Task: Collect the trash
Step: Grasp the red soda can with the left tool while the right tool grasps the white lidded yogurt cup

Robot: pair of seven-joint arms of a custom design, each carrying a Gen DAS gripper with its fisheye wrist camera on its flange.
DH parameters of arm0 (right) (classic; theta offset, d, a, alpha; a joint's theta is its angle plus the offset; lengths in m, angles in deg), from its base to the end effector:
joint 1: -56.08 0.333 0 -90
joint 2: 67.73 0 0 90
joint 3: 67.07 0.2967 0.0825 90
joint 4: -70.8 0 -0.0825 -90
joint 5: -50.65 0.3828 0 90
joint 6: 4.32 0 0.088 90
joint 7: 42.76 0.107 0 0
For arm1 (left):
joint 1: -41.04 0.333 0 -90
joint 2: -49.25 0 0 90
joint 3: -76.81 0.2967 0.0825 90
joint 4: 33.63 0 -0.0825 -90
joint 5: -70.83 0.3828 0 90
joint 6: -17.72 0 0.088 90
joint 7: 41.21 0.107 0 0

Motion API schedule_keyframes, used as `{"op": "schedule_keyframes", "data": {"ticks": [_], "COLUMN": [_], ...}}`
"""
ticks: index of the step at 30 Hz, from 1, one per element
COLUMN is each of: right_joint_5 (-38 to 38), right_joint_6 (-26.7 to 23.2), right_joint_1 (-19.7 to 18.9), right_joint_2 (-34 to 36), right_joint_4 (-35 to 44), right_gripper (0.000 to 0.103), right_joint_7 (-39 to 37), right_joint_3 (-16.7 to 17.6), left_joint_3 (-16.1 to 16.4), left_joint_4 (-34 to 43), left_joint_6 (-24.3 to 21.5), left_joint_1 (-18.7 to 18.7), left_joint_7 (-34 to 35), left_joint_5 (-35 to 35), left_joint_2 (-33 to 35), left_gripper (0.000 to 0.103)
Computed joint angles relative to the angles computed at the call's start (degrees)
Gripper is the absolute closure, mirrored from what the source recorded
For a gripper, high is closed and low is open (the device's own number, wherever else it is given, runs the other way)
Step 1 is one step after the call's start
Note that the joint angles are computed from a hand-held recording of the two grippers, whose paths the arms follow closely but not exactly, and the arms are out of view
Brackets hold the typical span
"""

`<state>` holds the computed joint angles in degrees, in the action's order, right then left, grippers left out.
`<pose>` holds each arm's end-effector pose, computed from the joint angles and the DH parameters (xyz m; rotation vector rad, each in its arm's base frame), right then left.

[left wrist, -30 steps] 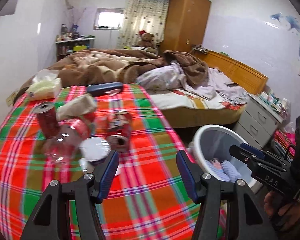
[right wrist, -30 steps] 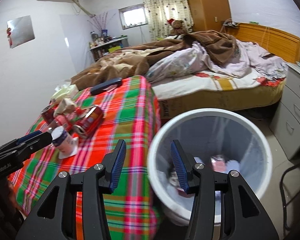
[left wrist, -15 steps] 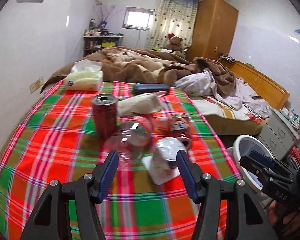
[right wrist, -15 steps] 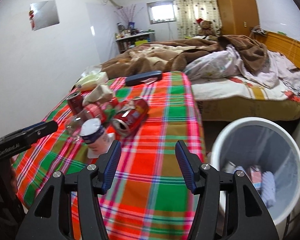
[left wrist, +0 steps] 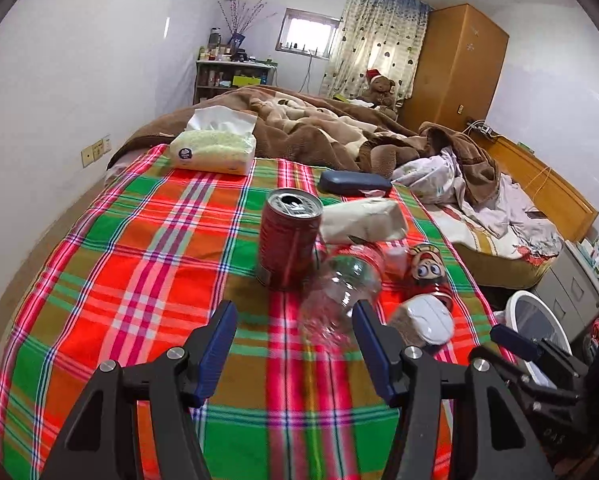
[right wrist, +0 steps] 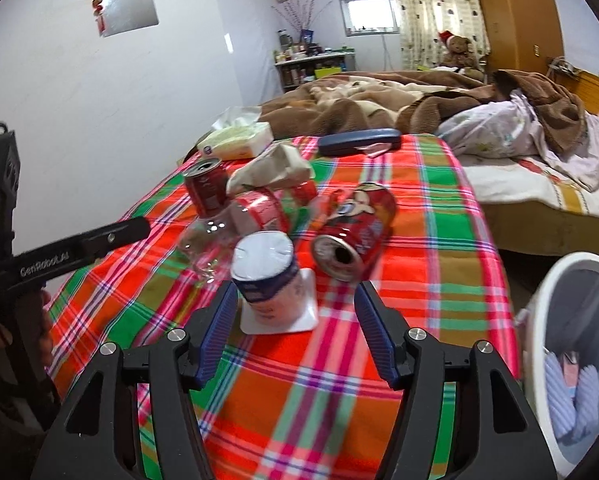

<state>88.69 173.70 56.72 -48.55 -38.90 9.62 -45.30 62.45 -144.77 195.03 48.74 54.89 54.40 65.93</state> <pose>0.6285 0.1801 0.4003 -1.8537 1.3431 -0.4752 0.6523 -0.0394 0.4224 -1.8546 1.6762 -0.9990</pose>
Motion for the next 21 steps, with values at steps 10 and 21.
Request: {"op": "schedule_keyframes", "data": {"ticks": [10,21], "right_joint_5": [-11.82,-22.54], "right_joint_6": [-3.42,-5.61], "right_joint_1": [7.74,10.58], "right_joint_2": [4.24,7.4], "right_joint_4": [5.15,9.66], "right_gripper": [0.04,0.04], "right_joint_7": [11.77,20.6], "right_joint_3": [-8.0,-11.59], "left_joint_3": [-2.09,2.26], "left_joint_4": [9.57,23.18], "left_joint_6": [-3.86,-9.77], "left_joint_1": [2.43,-1.59], "left_joint_7": [4.27,0.95], "left_joint_5": [-1.06,4.56], "left_joint_2": [6.68,15.91], "left_gripper": [0.039,0.038]}}
